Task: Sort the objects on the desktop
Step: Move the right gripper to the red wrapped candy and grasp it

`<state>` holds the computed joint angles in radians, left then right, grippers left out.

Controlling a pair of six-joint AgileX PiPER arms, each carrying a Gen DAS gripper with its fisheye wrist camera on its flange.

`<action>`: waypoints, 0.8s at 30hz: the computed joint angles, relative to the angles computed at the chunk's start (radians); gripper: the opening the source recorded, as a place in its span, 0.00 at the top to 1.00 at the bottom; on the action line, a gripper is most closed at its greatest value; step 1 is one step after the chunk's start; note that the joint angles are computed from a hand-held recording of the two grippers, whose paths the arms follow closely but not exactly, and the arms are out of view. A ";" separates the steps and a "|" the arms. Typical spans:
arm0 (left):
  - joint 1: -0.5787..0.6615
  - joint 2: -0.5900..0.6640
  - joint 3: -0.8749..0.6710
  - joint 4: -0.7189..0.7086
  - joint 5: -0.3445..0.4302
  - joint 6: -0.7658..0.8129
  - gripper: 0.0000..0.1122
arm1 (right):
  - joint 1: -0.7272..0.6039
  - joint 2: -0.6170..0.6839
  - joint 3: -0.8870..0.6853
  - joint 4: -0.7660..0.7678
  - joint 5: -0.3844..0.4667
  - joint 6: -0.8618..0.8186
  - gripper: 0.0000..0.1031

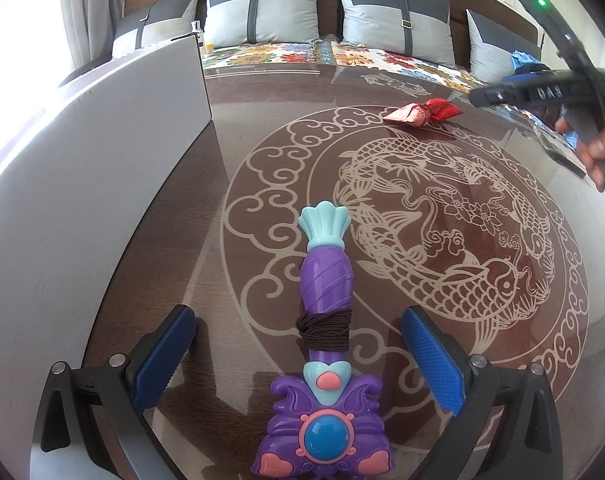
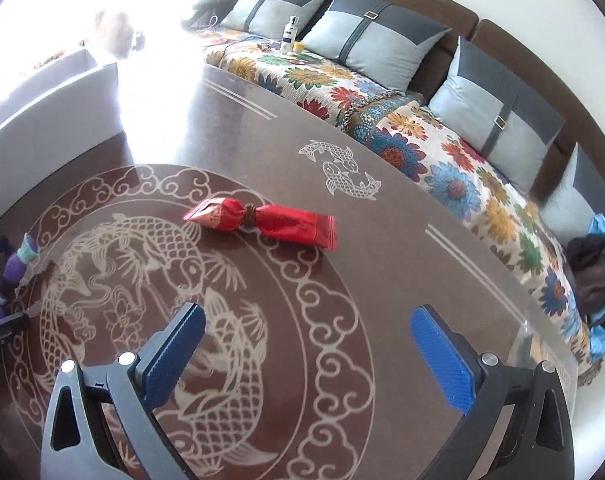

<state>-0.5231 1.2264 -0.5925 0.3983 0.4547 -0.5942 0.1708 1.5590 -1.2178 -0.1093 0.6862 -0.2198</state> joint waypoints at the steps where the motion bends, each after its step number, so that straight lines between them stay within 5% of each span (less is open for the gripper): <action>1: -0.002 0.000 0.000 0.001 0.000 -0.004 0.08 | -0.023 0.068 -0.098 0.095 0.050 -0.031 0.01; 5: -0.004 -0.001 0.000 0.002 0.001 -0.005 0.08 | -0.029 0.248 -0.319 0.269 0.081 0.051 0.00; 9: -0.004 -0.001 0.000 0.001 0.002 -0.005 0.08 | 0.067 0.384 -0.431 0.105 0.111 0.174 0.01; 12: -0.004 -0.001 0.000 0.001 0.002 -0.005 0.08 | 0.077 0.399 -0.401 0.119 0.176 0.110 0.31; 18: -0.003 -0.001 -0.001 0.000 0.002 -0.003 0.08 | 0.088 0.051 0.098 0.261 0.071 -0.052 0.32; 22: -0.003 -0.002 0.000 -0.001 0.002 -0.001 0.08 | 0.010 -0.214 0.346 0.435 0.162 -0.131 0.33; 24: -0.003 -0.002 0.000 -0.001 0.002 -0.001 0.08 | 0.000 -0.298 0.393 0.393 0.160 -0.089 0.32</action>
<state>-0.5259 1.2246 -0.5930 0.3973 0.4571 -0.5956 0.1708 1.2609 -0.8248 0.2839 0.8457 -0.3089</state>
